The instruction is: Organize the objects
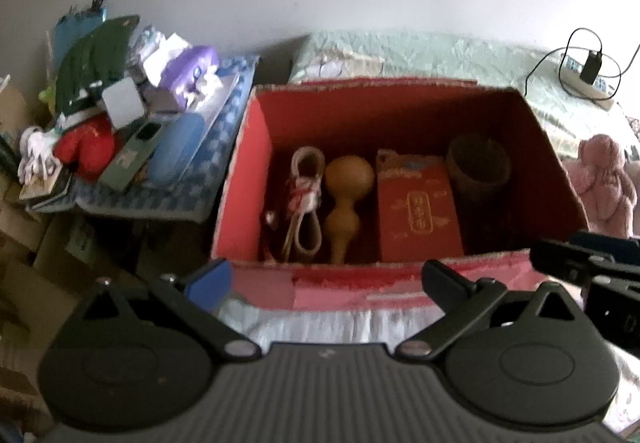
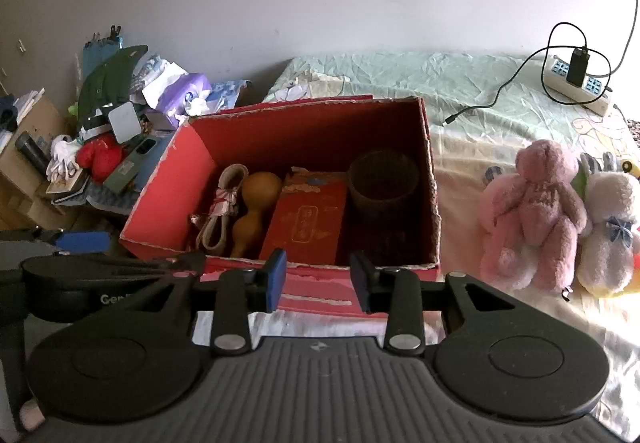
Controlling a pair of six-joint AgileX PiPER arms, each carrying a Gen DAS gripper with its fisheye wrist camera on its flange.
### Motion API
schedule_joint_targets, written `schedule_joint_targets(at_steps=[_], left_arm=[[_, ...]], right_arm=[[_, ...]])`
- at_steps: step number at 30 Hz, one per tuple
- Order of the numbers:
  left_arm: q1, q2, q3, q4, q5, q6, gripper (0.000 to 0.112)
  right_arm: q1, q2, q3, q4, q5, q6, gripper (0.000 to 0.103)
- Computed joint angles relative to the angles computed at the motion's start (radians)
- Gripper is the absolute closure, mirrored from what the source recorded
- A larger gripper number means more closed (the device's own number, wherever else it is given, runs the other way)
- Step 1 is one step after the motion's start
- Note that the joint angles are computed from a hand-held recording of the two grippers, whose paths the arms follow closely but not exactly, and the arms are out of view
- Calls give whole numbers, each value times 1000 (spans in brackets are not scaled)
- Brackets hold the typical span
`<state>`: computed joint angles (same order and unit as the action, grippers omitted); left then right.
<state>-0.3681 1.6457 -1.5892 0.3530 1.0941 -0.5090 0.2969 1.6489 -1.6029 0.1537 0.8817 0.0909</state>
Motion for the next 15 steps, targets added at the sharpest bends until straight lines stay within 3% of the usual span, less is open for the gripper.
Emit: schedule_joint_targets(at_steps=[6, 15], left_arm=[[-6, 5, -25, 12, 31, -24, 13], [28, 8, -21, -8, -19, 20, 18]], right_arm=[[-5, -10, -5, -10, -16, 15, 58], [23, -9, 0, -74, -63, 91, 54]])
